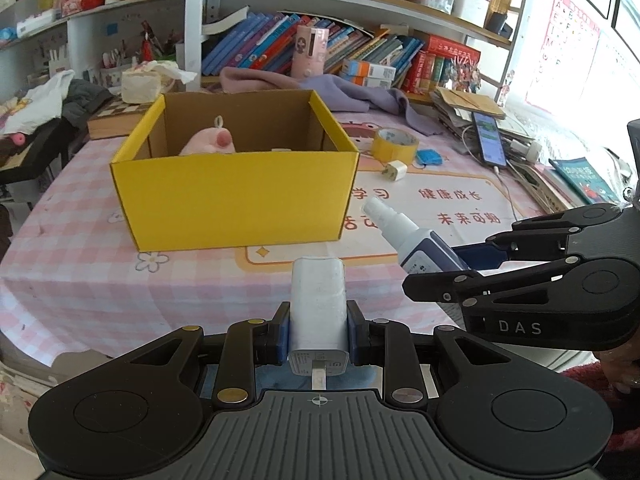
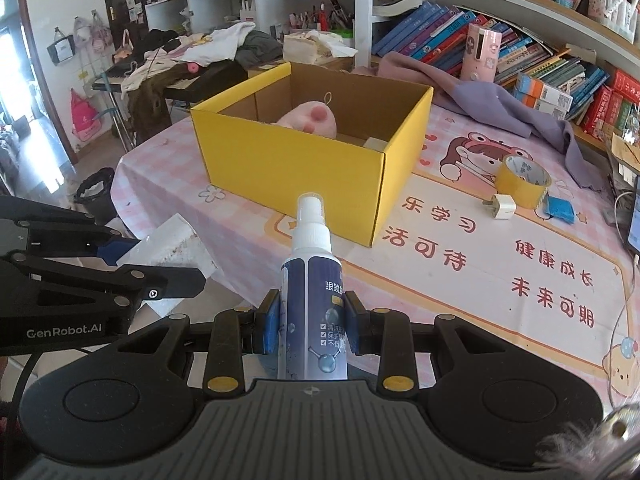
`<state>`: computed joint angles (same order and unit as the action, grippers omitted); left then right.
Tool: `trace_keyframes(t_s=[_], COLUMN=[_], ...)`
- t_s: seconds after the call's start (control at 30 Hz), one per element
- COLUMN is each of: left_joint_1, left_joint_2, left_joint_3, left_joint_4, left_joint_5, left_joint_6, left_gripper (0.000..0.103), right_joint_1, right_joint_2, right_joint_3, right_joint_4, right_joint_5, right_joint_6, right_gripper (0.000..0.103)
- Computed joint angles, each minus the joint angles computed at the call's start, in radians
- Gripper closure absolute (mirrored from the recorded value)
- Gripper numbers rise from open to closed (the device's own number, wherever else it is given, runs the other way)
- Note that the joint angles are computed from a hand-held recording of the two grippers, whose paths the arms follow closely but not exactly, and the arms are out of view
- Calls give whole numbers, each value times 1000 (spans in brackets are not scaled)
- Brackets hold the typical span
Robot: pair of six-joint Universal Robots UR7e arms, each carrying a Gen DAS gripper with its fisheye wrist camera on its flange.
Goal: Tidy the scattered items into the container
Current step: 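Carry the charger with the left tool and spray bottle with the right tool to the yellow box, then lower both tools into the box and open both grippers to release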
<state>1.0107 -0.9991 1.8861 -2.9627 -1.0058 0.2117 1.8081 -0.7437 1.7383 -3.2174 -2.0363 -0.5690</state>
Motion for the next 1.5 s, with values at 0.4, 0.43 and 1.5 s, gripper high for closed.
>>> trace_keyframes(t_s=[0.4, 0.43, 1.5], left_joint_1=[0, 0, 59], left_joint_2=[-8, -7, 206], left_joint_3=[1, 0, -445], left_joint_4=[10, 11, -55], left_joint_5=[48, 48, 55], left_joint_6=[-24, -22, 196], left_gripper=[78, 78, 78], right_joint_1=[3, 2, -12], right_joint_2=[16, 18, 225], right_joint_3=[-34, -36, -586], right_joint_4=[58, 61, 276], right_joint_5=[35, 37, 214], right_joint_6=[-21, -22, -112], right_gripper=[72, 72, 72])
